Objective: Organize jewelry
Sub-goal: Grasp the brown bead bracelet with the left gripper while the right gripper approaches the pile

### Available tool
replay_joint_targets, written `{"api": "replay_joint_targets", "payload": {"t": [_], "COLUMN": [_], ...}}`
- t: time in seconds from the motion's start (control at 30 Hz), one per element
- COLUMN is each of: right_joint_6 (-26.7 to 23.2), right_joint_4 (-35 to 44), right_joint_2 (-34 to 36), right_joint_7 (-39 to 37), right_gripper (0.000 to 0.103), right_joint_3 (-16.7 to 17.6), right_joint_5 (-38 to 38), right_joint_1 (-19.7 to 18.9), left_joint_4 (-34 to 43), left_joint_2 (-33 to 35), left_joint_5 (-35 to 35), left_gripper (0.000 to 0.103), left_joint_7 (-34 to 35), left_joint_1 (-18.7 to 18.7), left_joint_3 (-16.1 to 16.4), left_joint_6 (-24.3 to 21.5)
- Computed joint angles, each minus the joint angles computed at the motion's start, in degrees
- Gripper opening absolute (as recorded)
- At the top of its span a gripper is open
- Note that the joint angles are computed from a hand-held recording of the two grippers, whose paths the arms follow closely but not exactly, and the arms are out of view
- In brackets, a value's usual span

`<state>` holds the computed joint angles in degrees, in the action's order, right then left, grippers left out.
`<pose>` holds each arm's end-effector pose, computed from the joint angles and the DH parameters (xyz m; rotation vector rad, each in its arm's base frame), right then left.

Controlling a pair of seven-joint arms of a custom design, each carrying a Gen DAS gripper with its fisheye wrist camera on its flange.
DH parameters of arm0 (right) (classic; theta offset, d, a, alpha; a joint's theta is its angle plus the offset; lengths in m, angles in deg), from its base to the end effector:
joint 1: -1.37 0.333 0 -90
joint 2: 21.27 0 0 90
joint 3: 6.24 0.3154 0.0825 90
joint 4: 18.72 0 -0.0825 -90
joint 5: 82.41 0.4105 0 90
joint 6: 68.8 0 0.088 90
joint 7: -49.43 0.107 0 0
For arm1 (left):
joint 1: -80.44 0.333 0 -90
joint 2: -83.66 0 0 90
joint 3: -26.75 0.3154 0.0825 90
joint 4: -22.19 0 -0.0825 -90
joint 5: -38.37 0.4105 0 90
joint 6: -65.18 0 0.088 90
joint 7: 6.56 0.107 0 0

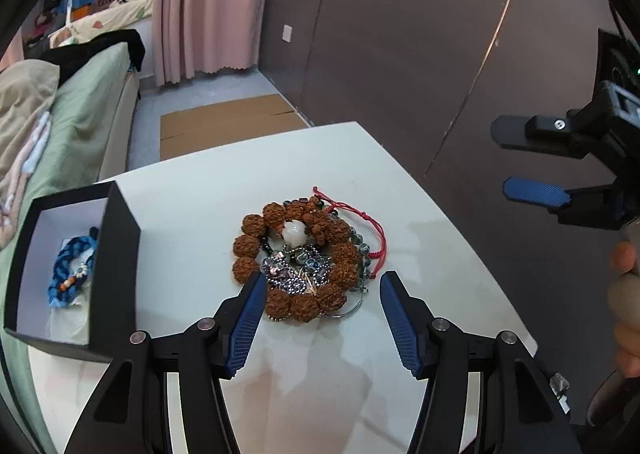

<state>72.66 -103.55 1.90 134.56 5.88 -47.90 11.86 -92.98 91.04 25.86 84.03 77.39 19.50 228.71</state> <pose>0.6998 0.2611 0.5064 -1.7143 1.5973 0.1643 0.6406 -0.1017 0.4602 -1.8829 1.8763 -0.8896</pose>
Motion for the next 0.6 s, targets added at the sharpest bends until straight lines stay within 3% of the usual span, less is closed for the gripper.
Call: {"api": "replay_joint_targets", "payload": {"t": [0.17, 0.23, 0.37, 0.47, 0.53, 0.6], "right_joint_6": [-0.99, -1.17, -1.29, -1.72, -2.04, -2.11], "right_joint_4": [0.85, 1.08, 1.43, 1.76, 2.05, 2.05], "right_joint_2": [0.72, 0.95, 1.19, 1.39, 1.51, 1.46], "right_joint_7": [0.87, 1.03, 1.02, 0.83, 0.78, 0.62], "right_gripper": [0.079, 0.079, 0.079, 0.079, 0.079, 0.079], "right_joint_3": [-0.47, -0.42, -0.27, -0.22, -0.22, -0.18], "right_joint_5": [-1.01, -0.96, -0.94, -1.17, -1.54, -1.74], "right_joint_1": [-0.24, -0.43, -0.61, -0.62, -0.48, -0.36], "left_joint_4": [1.67, 2.57, 4.21, 4.43, 3.81, 3.35], "left_joint_2": [1.78, 2.74, 4.67, 4.96, 4.42, 3.83], "left_joint_5": [0.70, 1.76, 9.41, 13.72, 10.44, 8.81], "left_gripper": [0.060, 0.054, 0.048, 0.037, 0.024, 0.021], "left_joint_7": [0.59, 0.43, -4.71, -8.25, -6.12, -5.04], "left_joint_1": [-0.30, -0.79, -3.14, -3.85, -2.10, -1.32], "left_joint_3": [-0.15, -0.07, 2.30, 3.41, 1.94, 1.47], "left_joint_6": [-1.23, -1.85, -3.17, -3.45, -3.07, -2.99]}}
